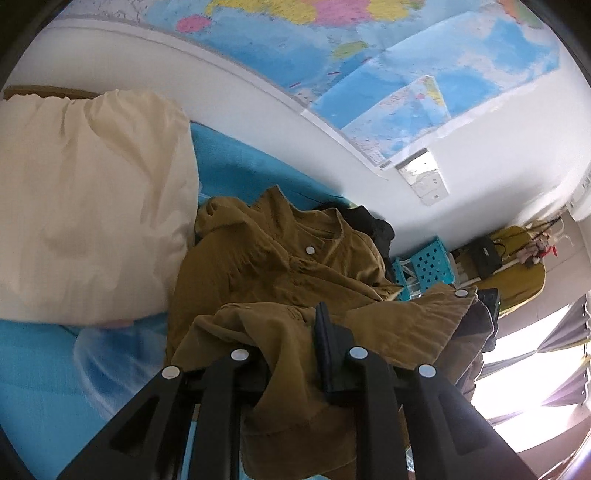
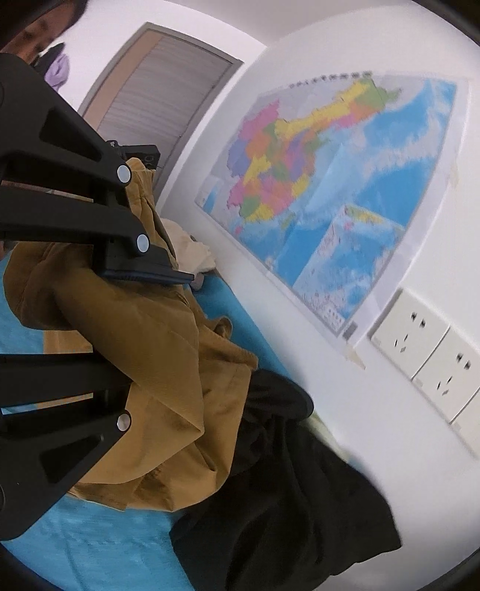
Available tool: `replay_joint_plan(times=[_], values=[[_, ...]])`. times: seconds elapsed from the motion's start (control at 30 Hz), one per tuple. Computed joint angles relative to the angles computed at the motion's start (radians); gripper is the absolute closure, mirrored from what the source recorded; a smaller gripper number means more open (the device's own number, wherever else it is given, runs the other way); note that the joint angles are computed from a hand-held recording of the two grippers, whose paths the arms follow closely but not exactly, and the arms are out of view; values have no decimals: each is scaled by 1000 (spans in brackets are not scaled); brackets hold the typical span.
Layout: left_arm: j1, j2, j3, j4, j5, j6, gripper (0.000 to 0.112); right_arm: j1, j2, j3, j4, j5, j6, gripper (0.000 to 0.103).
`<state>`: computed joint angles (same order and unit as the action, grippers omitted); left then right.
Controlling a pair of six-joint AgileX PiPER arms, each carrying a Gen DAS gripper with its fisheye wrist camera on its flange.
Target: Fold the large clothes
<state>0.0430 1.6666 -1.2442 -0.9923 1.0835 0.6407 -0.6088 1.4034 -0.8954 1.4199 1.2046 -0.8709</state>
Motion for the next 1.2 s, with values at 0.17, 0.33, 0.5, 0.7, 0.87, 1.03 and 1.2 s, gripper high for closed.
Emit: replay_joint_plan(times=[0.17,0.33,0.5,0.7,0.87,1.03,1.2], values=[[-29,97,-107,37,-16,-72,94,40,90,-58,2,-51,34,87],[-52,168,-175,69,-36,-123,94,67,157,-98,-1,-87,54,84],[-75,230,-240,110,-59,-176,94,87,209,-138,-4,-114,77,82],[-91,295,-322,136,-59,-231,94,89,265,-178,9,-116,92,81],[-117,334,-373,191,-83,-291,93,110,321,-222,-3,-146,145,79],[-138,375,-423,239,-99,-348,93,94,322,-206,86,-125,117,36],[-139,408,-460,262,-92,-377,93,84,221,-185,69,-114,34,33]])
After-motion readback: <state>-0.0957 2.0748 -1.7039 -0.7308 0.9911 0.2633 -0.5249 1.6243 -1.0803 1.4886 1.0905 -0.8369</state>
